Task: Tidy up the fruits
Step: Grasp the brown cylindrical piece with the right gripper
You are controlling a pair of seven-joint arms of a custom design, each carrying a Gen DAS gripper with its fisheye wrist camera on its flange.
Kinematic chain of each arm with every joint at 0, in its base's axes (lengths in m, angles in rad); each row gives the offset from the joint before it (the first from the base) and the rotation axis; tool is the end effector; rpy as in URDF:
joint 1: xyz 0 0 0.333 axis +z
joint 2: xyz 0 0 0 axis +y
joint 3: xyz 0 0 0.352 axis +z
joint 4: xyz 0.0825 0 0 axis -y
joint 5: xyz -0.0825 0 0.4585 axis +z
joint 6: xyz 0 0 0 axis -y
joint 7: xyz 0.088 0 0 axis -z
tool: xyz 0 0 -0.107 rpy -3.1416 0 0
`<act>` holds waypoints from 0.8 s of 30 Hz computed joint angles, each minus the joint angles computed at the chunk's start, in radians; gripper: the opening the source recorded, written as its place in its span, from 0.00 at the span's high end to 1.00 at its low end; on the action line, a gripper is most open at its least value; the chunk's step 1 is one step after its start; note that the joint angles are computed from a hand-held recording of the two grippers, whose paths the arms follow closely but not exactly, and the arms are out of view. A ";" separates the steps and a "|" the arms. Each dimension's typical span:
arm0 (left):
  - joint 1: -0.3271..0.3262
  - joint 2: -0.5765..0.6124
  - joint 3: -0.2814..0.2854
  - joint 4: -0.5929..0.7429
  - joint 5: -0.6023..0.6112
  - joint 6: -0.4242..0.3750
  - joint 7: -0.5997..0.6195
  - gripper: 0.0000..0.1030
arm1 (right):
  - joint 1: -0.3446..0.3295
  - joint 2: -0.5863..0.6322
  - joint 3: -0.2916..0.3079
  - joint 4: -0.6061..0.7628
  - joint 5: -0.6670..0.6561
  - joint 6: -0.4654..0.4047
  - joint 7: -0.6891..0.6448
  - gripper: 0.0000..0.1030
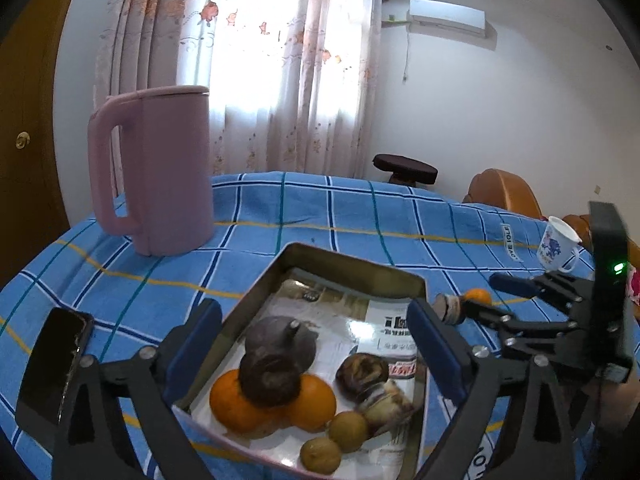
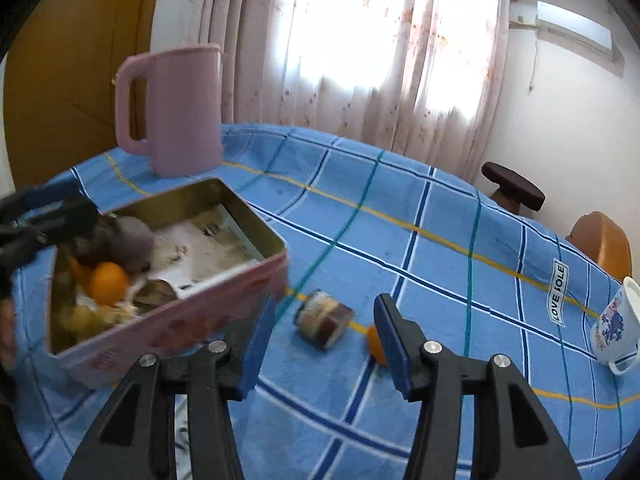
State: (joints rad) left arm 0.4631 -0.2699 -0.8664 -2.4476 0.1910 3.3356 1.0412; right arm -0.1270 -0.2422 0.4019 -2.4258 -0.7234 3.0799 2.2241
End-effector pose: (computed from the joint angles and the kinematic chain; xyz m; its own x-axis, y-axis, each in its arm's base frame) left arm 0.4981 -0.2568 0.4783 -0.2463 -0.9627 0.1120 -0.4963 0.0260 -0.8677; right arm 0.5113 0.2075 0.4677 0.2685 -0.9477 0.1725 -0.5689 -0.3006 -0.7655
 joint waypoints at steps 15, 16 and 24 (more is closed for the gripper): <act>0.065 0.005 -0.061 0.064 0.097 -0.045 -0.070 0.03 | 0.208 0.112 -0.186 0.101 -0.043 -0.143 -0.052 0.56; 0.058 0.010 -0.058 0.069 0.108 -0.047 -0.076 0.03 | 0.205 0.101 -0.195 0.091 -0.073 -0.113 -0.004 0.56; 0.105 0.052 -0.168 0.147 0.226 -0.099 -0.123 0.03 | 0.064 -0.032 -0.163 0.001 -0.234 -0.063 0.298 0.56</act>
State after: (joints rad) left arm 0.5678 -0.2184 -1.0348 -2.3001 0.4172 3.2366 0.9185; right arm -0.0633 -0.2743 0.2389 -2.4250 -0.9570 3.0170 2.5217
